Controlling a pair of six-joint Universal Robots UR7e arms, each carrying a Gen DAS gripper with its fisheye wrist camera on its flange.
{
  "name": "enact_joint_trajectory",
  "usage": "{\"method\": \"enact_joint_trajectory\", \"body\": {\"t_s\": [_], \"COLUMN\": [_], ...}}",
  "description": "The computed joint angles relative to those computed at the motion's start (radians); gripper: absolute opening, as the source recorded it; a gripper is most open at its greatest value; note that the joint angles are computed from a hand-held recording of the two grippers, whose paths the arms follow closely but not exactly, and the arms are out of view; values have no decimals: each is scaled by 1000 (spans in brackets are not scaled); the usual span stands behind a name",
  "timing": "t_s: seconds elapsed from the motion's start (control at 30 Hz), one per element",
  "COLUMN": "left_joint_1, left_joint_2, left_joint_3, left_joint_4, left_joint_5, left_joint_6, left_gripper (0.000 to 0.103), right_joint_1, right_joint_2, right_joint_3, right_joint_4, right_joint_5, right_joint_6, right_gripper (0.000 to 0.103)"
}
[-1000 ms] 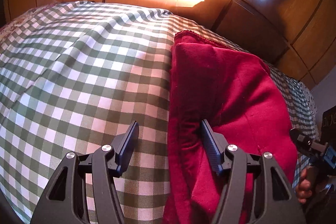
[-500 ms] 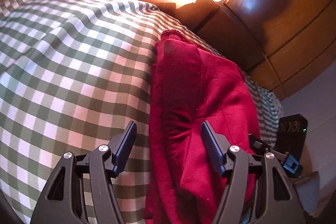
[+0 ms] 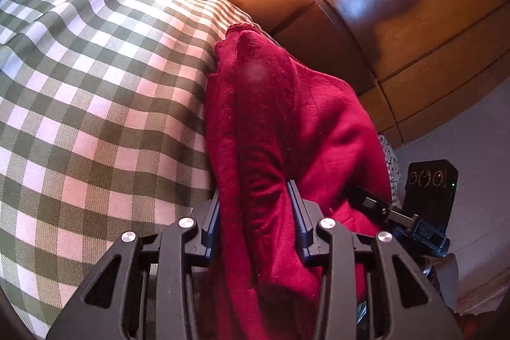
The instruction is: Fold small clothes
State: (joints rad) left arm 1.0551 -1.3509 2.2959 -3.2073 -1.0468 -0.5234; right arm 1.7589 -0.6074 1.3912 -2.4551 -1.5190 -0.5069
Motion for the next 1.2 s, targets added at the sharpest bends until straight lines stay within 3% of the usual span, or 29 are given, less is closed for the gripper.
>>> {"method": "enact_joint_trajectory", "body": {"t_s": [0.13,0.37,0.53,0.77,0.9,1.0,1.1,1.2], "left_joint_1": [-45,-114,-134,-171,-174,-170,-183,-202], "left_joint_2": [-14,85,197,378,507,618,684,676], "left_joint_3": [25,-13,-158,-460,-628,-755,-787,-783], "left_joint_4": [-1,-46,8,212,347,517,518,530], "left_joint_5": [4,-45,-99,-104,-82,-16,77,115], "left_joint_6": [-6,13,85,226,267,272,301,275], "left_gripper": [33,30,30,30,31,32,41,41], "right_joint_1": [17,3,-22,-92,-154,-208,-256,-296], "right_joint_2": [-70,-198,-294,-382,-383,-358,-313,-333], "right_joint_3": [90,204,268,278,233,193,166,204], "right_joint_4": [-54,-128,-219,-326,-347,-344,-335,-380], "right_joint_5": [-3,-20,-21,17,24,-26,-117,-45], "right_joint_6": [-61,-101,-111,-88,-48,0,54,104], "right_gripper": [49,48,47,47,47,48,60,73]}}
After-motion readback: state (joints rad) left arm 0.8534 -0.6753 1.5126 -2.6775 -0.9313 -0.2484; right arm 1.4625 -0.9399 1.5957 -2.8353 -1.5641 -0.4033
